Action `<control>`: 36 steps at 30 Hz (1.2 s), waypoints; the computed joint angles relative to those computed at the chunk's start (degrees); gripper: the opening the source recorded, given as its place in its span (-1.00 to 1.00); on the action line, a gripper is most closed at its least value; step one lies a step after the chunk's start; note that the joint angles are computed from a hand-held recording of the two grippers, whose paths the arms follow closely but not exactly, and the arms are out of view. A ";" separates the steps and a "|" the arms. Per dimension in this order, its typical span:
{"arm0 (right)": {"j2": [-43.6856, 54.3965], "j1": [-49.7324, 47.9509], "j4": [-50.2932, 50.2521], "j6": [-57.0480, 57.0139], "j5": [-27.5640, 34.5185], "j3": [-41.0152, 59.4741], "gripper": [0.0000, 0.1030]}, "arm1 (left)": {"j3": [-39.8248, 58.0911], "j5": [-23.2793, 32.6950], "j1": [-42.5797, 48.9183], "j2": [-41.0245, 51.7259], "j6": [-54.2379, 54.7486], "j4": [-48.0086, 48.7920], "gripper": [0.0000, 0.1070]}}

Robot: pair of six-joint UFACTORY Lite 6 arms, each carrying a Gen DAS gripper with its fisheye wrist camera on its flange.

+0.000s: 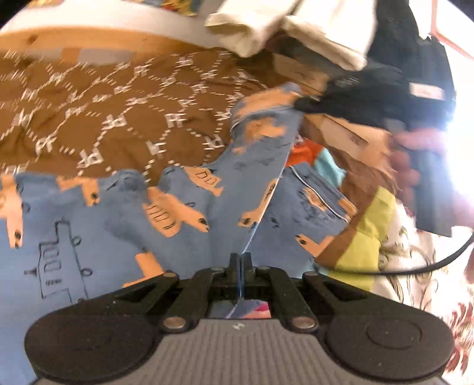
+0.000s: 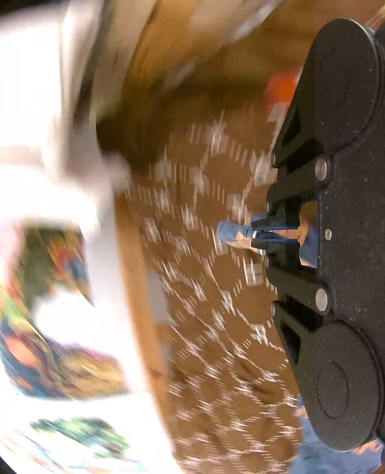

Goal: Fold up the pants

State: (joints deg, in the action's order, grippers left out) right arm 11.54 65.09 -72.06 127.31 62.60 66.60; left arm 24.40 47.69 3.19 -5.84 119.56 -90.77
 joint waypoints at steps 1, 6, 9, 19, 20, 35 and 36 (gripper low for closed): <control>-2.96 2.87 1.68 3.32 3.02 -3.63 -0.92 | -0.83 -0.71 -1.01 -1.25 0.82 -0.21 -1.00; -7.53 11.82 9.35 17.75 6.61 -15.98 -0.92 | -5.08 -8.67 -8.30 -6.46 6.64 -3.92 -1.00; -6.82 14.00 10.92 28.31 3.46 -21.39 -0.92 | -3.35 -9.57 -8.23 -4.48 2.73 0.17 -0.99; -5.68 18.16 6.23 44.69 1.98 -27.41 -0.29 | 17.76 -2.46 -8.56 6.73 -13.26 15.20 0.19; -5.88 18.82 6.32 44.92 2.84 -27.63 -0.22 | 20.92 -3.51 -11.14 8.69 -14.56 14.69 0.19; -9.68 17.63 1.64 46.76 2.43 -32.72 0.02 | 75.05 -7.76 -34.88 50.10 -35.69 24.39 0.09; -9.52 17.40 1.43 46.31 2.38 -32.60 0.00 | 76.21 -7.49 -35.21 51.01 -36.29 25.50 -0.04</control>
State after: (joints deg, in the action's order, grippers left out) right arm 2.03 82.49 -70.63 173.62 64.99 34.00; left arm 100.61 40.21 -32.01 45.18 83.27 -65.27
